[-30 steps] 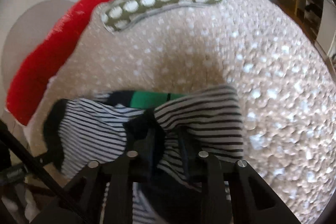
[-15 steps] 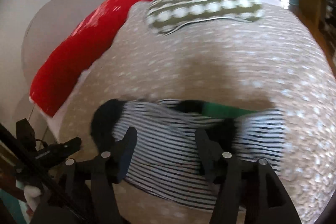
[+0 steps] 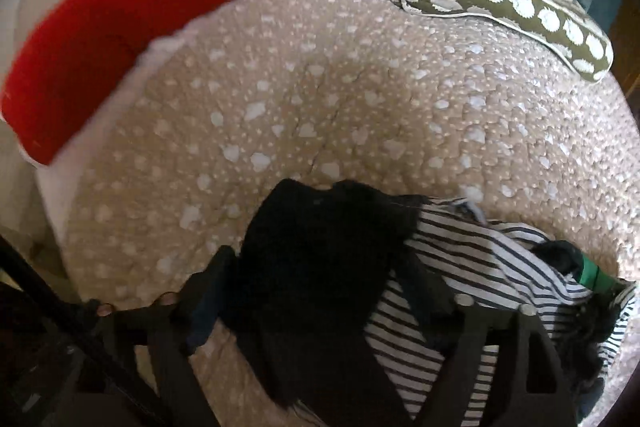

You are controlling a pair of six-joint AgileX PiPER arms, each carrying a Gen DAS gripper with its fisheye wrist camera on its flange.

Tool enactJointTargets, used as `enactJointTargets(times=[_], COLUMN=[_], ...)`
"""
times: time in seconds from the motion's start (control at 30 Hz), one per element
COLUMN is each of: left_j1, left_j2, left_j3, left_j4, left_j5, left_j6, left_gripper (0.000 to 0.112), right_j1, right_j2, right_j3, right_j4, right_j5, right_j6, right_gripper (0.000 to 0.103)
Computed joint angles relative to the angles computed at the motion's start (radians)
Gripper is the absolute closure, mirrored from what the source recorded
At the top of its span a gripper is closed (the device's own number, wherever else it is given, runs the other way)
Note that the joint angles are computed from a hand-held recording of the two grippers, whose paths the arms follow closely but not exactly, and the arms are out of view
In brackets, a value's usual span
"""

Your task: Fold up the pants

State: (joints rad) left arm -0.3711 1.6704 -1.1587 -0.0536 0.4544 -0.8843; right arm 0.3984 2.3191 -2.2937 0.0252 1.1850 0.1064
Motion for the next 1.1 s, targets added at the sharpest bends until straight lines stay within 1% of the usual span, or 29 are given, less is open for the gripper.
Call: enactJointTargets(times=[0.07,0.1,0.17,0.2,0.23,0.27,0.37,0.43,0.5,0.53,0.7,0.83,1.0,1.1], left_j1=[0.003,0.002,-0.005,-0.01,-0.015,-0.019,-0.038,-0.054,-0.068,-0.076,-0.117,-0.155,-0.205,-0.234], left_j2=[0.001,0.004,0.007,0.009,0.012,0.015,0.023,0.028,0.033,0.038,0.064,0.097,0.146,0.176], left_j3=[0.003,-0.002,-0.008,-0.014,-0.02,-0.027,-0.053,-0.072,-0.091,-0.102,-0.163,-0.228,-0.316,-0.369], left_j4=[-0.019,-0.023,-0.023,-0.022,-0.021,-0.02,-0.006,0.014,0.022,0.024,0.044,0.071,0.082,0.081], left_j5=[-0.001,0.002,0.007,0.011,0.014,0.018,0.035,0.051,0.065,0.074,0.123,0.172,0.226,0.255], left_j6=[0.017,0.024,0.027,0.027,0.026,0.025,0.014,-0.001,-0.006,-0.007,-0.021,-0.038,-0.03,-0.018], left_gripper=[0.064,0.064,0.064,0.064,0.064,0.064,0.064,0.064,0.064,0.064,0.064,0.064,0.063,0.063], right_j1=[0.046,0.055,0.064,0.059,0.048,0.036,-0.004,-0.048,-0.095,-0.139,-0.302,-0.4,-0.527,-0.622], right_j2=[-0.001,-0.015,-0.052,-0.083,-0.104,-0.128,-0.212,-0.266,-0.315,-0.347,-0.446,-0.503,-0.542,-0.547], right_j3=[0.03,0.063,0.138,0.184,0.208,0.235,0.348,0.419,0.476,0.515,0.648,0.733,0.81,0.844], right_j4=[-0.109,-0.136,-0.162,-0.159,-0.131,-0.108,-0.03,0.07,0.168,0.263,0.577,0.692,0.805,0.888], right_j5=[-0.026,-0.049,-0.104,-0.137,-0.154,-0.17,-0.256,-0.3,-0.326,-0.338,-0.349,-0.36,-0.339,-0.311], right_j6=[0.036,0.04,0.032,0.033,0.021,0.011,-0.031,-0.081,-0.133,-0.192,-0.394,-0.488,-0.587,-0.653], right_gripper=[0.017,0.018,0.041,0.066,0.069,0.07,0.072,0.072,0.072,0.072,0.072,0.072,0.072,0.072])
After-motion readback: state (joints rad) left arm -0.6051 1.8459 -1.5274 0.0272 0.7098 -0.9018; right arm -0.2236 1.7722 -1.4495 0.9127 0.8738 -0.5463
